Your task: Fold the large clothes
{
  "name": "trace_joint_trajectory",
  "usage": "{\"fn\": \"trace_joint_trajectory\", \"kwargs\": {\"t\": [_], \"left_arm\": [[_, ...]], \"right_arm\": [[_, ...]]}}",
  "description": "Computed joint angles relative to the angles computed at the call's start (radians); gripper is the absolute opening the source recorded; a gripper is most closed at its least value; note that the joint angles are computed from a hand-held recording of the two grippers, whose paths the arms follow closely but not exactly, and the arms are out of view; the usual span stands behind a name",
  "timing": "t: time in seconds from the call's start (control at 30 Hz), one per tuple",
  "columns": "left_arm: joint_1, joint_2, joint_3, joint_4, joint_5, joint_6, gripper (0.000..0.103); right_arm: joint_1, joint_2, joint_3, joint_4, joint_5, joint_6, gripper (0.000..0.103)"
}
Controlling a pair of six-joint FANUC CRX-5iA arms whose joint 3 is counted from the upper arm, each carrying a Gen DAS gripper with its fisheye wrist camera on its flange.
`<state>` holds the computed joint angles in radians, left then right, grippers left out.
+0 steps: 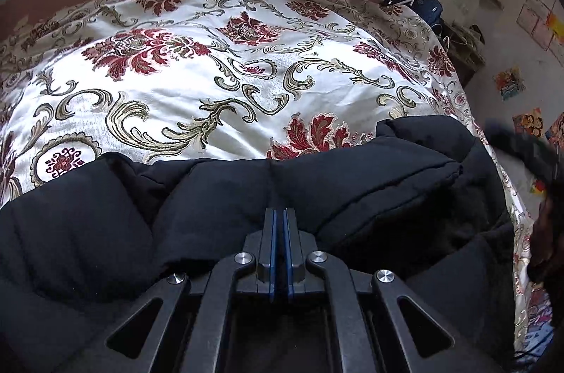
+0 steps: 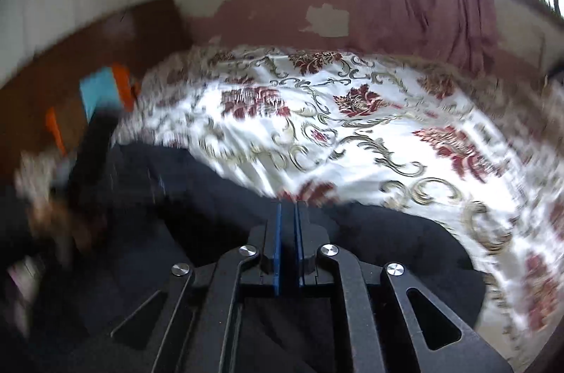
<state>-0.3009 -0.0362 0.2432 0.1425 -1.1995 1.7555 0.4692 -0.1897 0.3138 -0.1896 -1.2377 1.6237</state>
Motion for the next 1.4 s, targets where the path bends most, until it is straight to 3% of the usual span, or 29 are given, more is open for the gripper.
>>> {"fn": "trace_joint_trajectory", "kwargs": {"t": [0.07,0.23,0.37,0.47,0.57,0.7,0.87,1.13,1.3,1.4], "left_arm": [[-0.008,-0.006,-0.004,-0.011,0.003,-0.004,0.004],[0.017,-0.017,-0.018,0.034,-0.038,-0.091,0.004],[0.033,0.021,0.017,0.063,-0.142,-0.174,0.004],[0.025,0.087,0.086,0.043,-0.241,-0.175,0.004],[0.011,0.122,0.112,0.015,-0.259,-0.134,0.004],[-0.017,0.127,0.099,-0.04,-0.226,-0.09,0.004],[-0.053,0.138,0.116,-0.109,-0.2,-0.036,0.004],[-0.064,0.013,0.038,-0.119,-0.059,-0.084,0.006],[-0.06,0.078,0.091,-0.123,-0.158,-0.064,0.007],[-0.053,0.104,0.096,-0.115,-0.177,-0.052,0.006]], "right_arm": [[-0.019,0.09,0.097,-0.071,-0.09,-0.036,0.007],[0.012,0.184,0.134,-0.078,-0.285,-0.092,0.007],[0.013,0.215,0.132,-0.083,-0.377,-0.06,0.007],[0.037,0.251,0.151,-0.068,-0.426,-0.072,0.005],[0.066,0.281,0.145,-0.017,-0.409,-0.074,0.004],[0.094,0.247,0.036,0.029,-0.292,-0.074,0.002],[0.058,0.225,-0.007,-0.024,-0.222,-0.091,0.0],[0.038,0.119,-0.026,0.003,-0.194,-0.087,0.003],[0.007,0.135,-0.034,0.022,-0.204,-0.065,0.001],[0.037,0.146,-0.082,0.065,-0.154,-0.074,0.0]]}}
